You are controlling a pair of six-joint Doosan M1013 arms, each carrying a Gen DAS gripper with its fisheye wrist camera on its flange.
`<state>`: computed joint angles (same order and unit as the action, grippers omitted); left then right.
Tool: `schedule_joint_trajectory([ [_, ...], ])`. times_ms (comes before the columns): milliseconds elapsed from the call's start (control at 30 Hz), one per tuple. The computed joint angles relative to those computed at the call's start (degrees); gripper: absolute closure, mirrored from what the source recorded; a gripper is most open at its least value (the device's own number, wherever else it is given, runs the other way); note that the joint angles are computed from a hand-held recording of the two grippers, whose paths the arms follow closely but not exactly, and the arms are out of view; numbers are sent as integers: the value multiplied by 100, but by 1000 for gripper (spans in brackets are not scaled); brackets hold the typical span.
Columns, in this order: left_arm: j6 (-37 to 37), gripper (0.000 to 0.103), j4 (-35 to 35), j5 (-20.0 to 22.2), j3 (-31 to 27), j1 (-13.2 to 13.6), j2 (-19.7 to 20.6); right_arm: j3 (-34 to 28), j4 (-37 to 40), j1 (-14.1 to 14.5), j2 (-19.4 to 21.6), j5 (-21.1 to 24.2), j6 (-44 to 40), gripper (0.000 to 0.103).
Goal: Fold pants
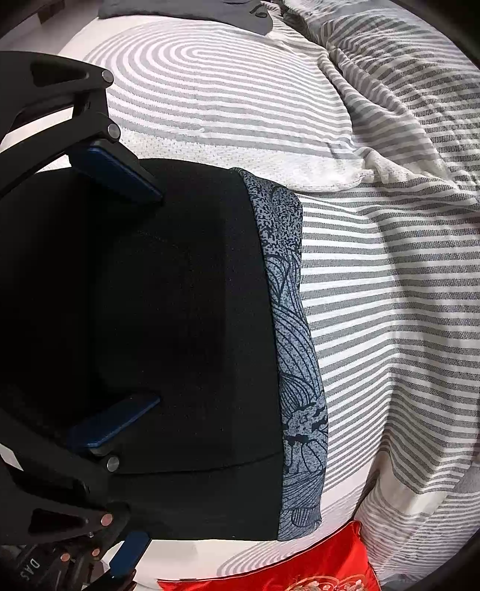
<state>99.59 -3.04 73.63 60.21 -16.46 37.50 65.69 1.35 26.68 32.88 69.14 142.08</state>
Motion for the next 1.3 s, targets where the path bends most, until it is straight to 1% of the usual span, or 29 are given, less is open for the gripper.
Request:
schedule_joint_trajectory([
  [100,103,1,47,202,-101,-8,17,-56,117,-12,-8,125,155,39],
  [167,175,1,100,271,-81,-7,-29,-49,231,-22,-45,201,362,27],
  [200,229,1,121,316,-57,-1,-63,4,284,-18,-94,170,442,26],
  [267,342,1,69,352,14,31,-151,41,274,12,-165,199,548,26],
  [367,514,1,120,405,172,75,-334,-43,99,113,-198,482,612,24],
  [533,826,1,134,606,341,158,-571,-134,157,222,-247,684,737,23],
  [600,1003,1,198,642,434,171,-686,-173,194,251,-251,700,772,22],
  [733,1380,1,191,895,563,226,-853,-261,341,312,-251,827,769,22],
  [933,1826,1,256,1036,742,288,-1119,-395,422,404,-278,973,871,22],
  [1100,1887,1,161,1014,652,359,-1214,-704,167,501,-239,1237,1019,22],
  [1233,1787,1,127,875,530,407,-1246,-966,-141,558,-195,1332,1120,22],
  [1300,1609,1,119,751,471,434,-1264,-1104,-248,553,-145,1381,1040,22],
])
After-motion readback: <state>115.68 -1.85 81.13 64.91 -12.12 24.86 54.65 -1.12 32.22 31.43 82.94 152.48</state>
